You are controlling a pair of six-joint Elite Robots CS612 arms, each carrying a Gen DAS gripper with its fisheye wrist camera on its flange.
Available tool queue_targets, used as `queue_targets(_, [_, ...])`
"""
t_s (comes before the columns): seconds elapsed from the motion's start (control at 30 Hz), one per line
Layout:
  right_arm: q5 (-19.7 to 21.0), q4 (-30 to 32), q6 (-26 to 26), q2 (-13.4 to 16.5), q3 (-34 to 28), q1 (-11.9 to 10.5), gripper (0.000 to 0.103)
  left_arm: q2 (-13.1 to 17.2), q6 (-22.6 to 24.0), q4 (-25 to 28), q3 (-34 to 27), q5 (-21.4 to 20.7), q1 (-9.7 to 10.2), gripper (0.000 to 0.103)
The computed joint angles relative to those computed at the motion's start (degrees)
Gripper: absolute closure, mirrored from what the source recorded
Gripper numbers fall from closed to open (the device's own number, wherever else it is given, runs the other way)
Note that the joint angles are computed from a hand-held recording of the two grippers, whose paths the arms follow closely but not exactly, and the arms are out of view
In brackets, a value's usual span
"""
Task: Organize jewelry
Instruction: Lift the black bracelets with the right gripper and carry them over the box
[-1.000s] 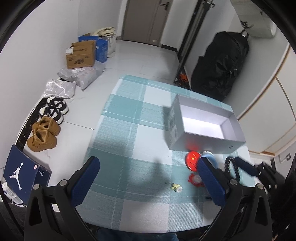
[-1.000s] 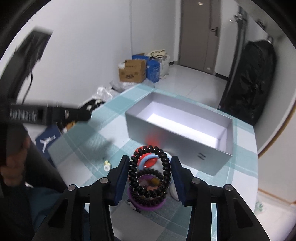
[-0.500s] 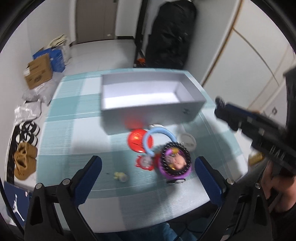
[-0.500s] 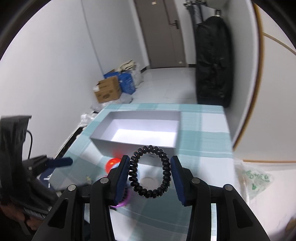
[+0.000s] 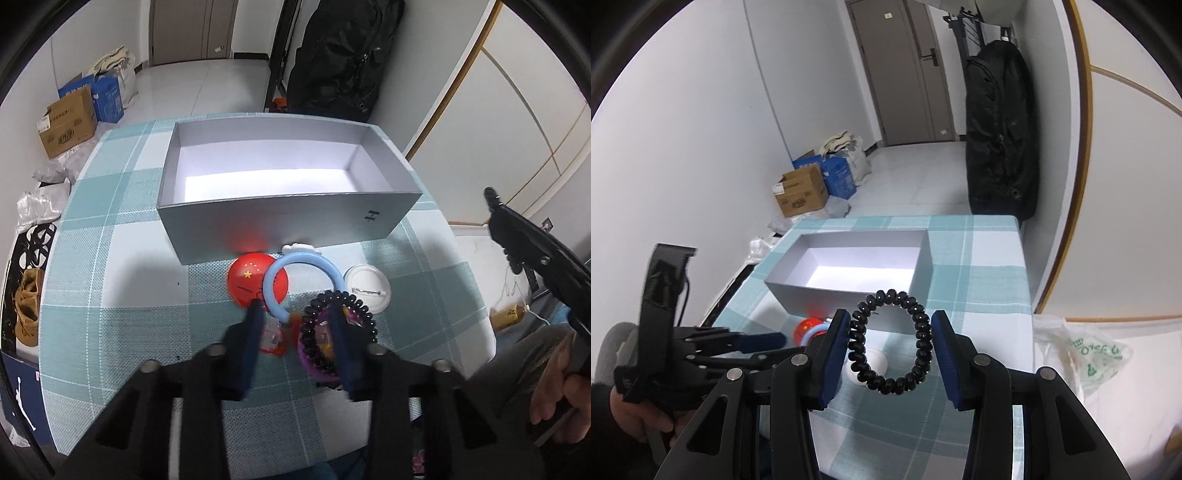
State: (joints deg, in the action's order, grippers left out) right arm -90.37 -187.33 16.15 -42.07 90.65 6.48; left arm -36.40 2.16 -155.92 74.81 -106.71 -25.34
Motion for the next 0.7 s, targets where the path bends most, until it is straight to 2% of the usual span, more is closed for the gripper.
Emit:
queue_targets(0.17, [0.72,-0.22,-0.49,0.04,-0.11,0.02,0.059,-0.04,0.66,0.08,-0.03,-0.47,-0.15,0.092])
queue_targets(0.47, [1.92,-0.13,-0.10,0.22,-0.30,-0.18,0.059,0.71,-0.60,2.84,-1.92,-3.91,0.70,0.095])
queue_targets(0.7, [2.65,0.16,-0.36,0.52,-0.83,-0.11,0.059,0.11,-1.56,0.51,-1.29,-5.67,1.02,0.099])
